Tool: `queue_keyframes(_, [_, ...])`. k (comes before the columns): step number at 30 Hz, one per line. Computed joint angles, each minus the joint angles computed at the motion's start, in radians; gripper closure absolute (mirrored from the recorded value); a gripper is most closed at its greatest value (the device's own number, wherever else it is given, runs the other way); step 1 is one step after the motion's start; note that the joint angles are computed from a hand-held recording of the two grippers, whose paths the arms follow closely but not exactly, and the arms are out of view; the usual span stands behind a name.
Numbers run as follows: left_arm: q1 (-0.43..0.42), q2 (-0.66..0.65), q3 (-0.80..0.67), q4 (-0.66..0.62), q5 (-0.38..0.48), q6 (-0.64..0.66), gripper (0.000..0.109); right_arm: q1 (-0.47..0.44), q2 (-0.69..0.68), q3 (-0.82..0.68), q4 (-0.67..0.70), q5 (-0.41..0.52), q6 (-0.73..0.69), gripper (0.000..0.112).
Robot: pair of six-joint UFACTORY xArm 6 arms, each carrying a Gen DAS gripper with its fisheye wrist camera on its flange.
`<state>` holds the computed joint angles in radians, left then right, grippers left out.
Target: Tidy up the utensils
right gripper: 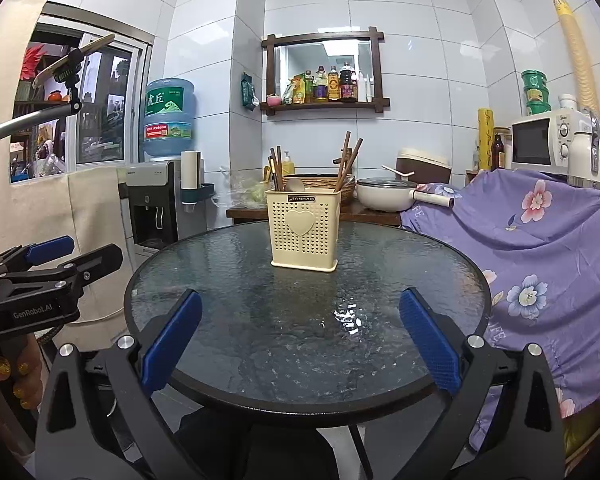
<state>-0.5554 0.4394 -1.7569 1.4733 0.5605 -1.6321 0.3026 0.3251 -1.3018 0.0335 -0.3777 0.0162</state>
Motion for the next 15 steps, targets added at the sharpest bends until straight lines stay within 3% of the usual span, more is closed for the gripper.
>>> queue_keyframes(15, [-0.008, 0.002, -0.004, -0.01, 0.015, 0.012, 0.012, 0.006, -0.006, 0.007, 0.028, 0.004, -0.017, 0.015])
